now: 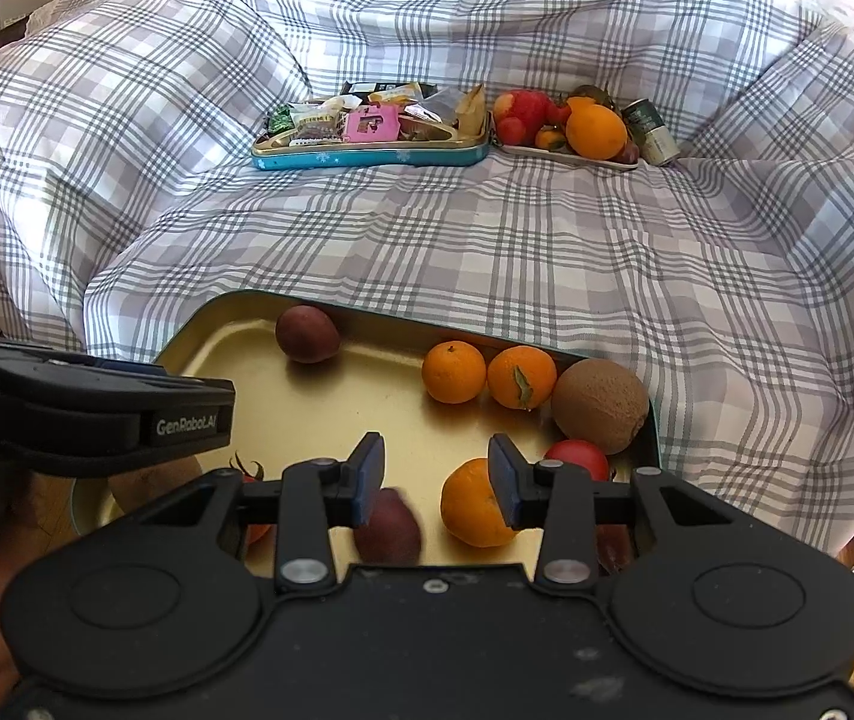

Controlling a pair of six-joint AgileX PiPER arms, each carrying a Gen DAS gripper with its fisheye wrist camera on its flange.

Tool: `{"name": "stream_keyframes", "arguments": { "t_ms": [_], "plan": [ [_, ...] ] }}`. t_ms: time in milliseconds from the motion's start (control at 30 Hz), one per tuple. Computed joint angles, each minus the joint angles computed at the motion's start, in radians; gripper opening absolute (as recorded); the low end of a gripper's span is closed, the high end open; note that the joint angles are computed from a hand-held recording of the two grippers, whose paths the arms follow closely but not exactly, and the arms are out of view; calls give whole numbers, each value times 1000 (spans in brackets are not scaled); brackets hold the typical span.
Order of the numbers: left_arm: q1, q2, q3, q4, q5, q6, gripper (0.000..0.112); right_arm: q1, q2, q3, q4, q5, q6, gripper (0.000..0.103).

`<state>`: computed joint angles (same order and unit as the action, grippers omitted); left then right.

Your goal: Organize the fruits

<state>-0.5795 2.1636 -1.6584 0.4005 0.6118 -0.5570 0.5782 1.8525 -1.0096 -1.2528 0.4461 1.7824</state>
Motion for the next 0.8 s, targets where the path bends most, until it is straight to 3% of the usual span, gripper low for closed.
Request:
{"name": "stream_keyframes", "arguments": {
  "t_ms": [800],
  "plan": [
    [0, -4, 6, -15, 0, 8, 45, -5, 0, -3, 25, 2, -13, 41]
  ]
}}
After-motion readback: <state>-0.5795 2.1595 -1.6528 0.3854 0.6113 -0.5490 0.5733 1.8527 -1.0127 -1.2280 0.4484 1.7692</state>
